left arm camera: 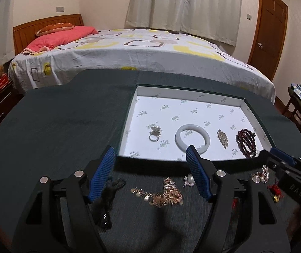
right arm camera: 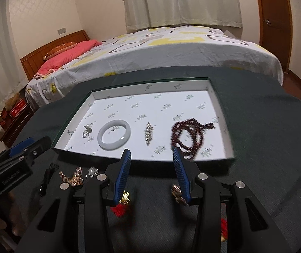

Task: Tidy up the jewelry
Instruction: 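Lift both open tools out of the box back over the table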

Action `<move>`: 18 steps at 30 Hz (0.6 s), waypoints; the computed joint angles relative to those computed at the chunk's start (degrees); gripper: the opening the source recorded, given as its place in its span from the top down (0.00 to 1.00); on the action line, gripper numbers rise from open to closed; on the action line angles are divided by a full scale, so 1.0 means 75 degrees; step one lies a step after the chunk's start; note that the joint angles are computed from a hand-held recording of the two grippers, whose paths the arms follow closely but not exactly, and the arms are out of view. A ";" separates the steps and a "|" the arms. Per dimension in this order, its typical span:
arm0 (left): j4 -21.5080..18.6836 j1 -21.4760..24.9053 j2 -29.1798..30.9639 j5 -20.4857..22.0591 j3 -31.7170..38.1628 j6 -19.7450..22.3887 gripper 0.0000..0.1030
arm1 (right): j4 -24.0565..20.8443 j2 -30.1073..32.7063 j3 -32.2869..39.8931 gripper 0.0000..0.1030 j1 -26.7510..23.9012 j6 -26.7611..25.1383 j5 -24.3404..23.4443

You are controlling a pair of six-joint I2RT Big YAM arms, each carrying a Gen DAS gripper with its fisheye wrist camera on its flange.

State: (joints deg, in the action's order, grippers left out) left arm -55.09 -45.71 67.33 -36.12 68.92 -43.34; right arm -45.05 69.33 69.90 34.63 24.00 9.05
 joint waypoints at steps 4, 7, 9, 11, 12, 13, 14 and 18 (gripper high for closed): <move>-0.0195 -0.0141 -0.0203 -0.0160 -0.0151 -0.0331 0.33 | -0.0028 -0.0334 -0.0306 0.55 0.0011 0.0065 0.0189; -0.0385 -0.0240 -0.0313 -0.0248 -0.0242 -0.0514 0.33 | -0.0112 -0.0562 -0.0562 0.53 0.0006 0.0153 0.0316; -0.0501 -0.0313 -0.0398 -0.0315 -0.0318 -0.0645 0.33 | -0.0151 -0.0660 -0.0675 0.53 -0.0033 0.0181 0.0324; -0.0655 -0.0395 -0.0471 -0.0379 -0.0375 -0.0811 0.33 | -0.0195 -0.0780 -0.0802 0.53 -0.0059 0.0177 0.0388; -0.0724 -0.0432 -0.0521 -0.0421 -0.0414 -0.0895 0.33 | -0.0213 -0.0839 -0.0869 0.53 -0.0076 0.0181 0.0409; -0.0773 -0.0453 -0.0561 -0.0448 -0.0444 -0.0945 0.33 | -0.0226 -0.0900 -0.0929 0.53 -0.0102 0.0189 0.0414; -0.0863 -0.0494 -0.0609 -0.0500 -0.0482 -0.1035 0.33 | -0.0244 -0.0949 -0.0981 0.53 -0.0140 0.0208 0.0414; -0.1072 -0.0552 -0.0741 -0.0565 -0.0632 -0.1279 0.33 | -0.0333 -0.1070 -0.1123 0.53 -0.0272 0.0235 0.0432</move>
State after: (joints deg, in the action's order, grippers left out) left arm -63.13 -49.85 61.78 -40.36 64.18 -52.93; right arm -47.55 61.30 61.48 32.59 25.76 12.29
